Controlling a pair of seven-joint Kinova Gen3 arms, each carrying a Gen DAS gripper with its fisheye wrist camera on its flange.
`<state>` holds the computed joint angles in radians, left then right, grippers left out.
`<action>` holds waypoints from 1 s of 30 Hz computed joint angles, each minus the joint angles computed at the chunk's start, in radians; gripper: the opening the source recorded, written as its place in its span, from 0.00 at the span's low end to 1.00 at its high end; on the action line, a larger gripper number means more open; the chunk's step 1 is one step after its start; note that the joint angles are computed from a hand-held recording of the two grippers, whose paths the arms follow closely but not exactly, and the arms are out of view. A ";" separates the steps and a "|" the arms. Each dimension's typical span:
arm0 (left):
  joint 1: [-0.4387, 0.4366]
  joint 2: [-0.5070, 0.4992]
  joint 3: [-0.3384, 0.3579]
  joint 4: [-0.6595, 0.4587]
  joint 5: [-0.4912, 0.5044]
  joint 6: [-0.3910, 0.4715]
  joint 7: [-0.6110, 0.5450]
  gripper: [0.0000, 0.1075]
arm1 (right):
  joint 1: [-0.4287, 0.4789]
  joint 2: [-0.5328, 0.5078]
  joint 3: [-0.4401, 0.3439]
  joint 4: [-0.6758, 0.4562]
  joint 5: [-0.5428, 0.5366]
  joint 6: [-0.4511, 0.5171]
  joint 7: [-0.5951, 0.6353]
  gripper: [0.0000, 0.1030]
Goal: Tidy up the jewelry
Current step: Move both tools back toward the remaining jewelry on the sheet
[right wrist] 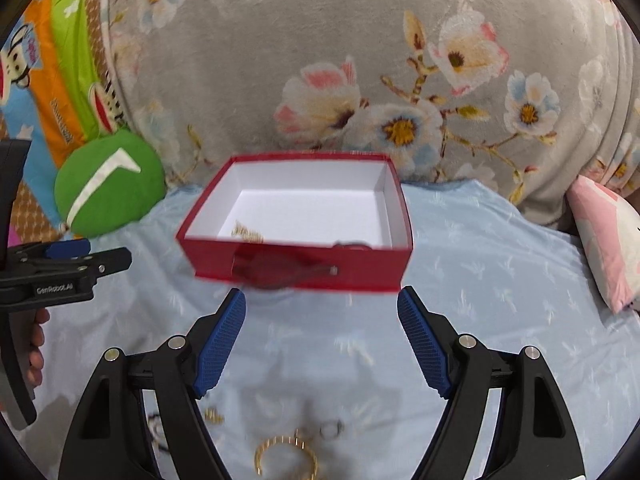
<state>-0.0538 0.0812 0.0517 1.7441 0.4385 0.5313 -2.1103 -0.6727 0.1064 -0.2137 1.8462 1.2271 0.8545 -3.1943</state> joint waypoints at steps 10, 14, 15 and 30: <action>0.021 0.058 0.008 0.091 -0.045 0.018 0.096 0.81 | -0.053 -0.010 -0.037 0.117 -0.068 0.019 -0.107 0.73; -0.014 0.098 0.022 0.090 0.012 0.056 0.092 0.79 | -0.051 -0.008 -0.039 0.155 -0.092 0.000 -0.146 0.73; -0.022 0.107 0.024 0.088 0.025 0.067 0.092 0.79 | -0.049 -0.008 -0.038 0.163 -0.098 -0.009 -0.151 0.73; -0.034 0.132 0.049 0.098 0.053 0.086 0.113 0.45 | -0.020 0.027 0.005 0.216 -0.159 -0.151 -0.178 0.61</action>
<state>-0.0875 0.2137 0.1009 1.8422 0.4920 0.6171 -1.9970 -0.6922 0.1337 -0.2084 2.0619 1.0683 0.7033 -3.3722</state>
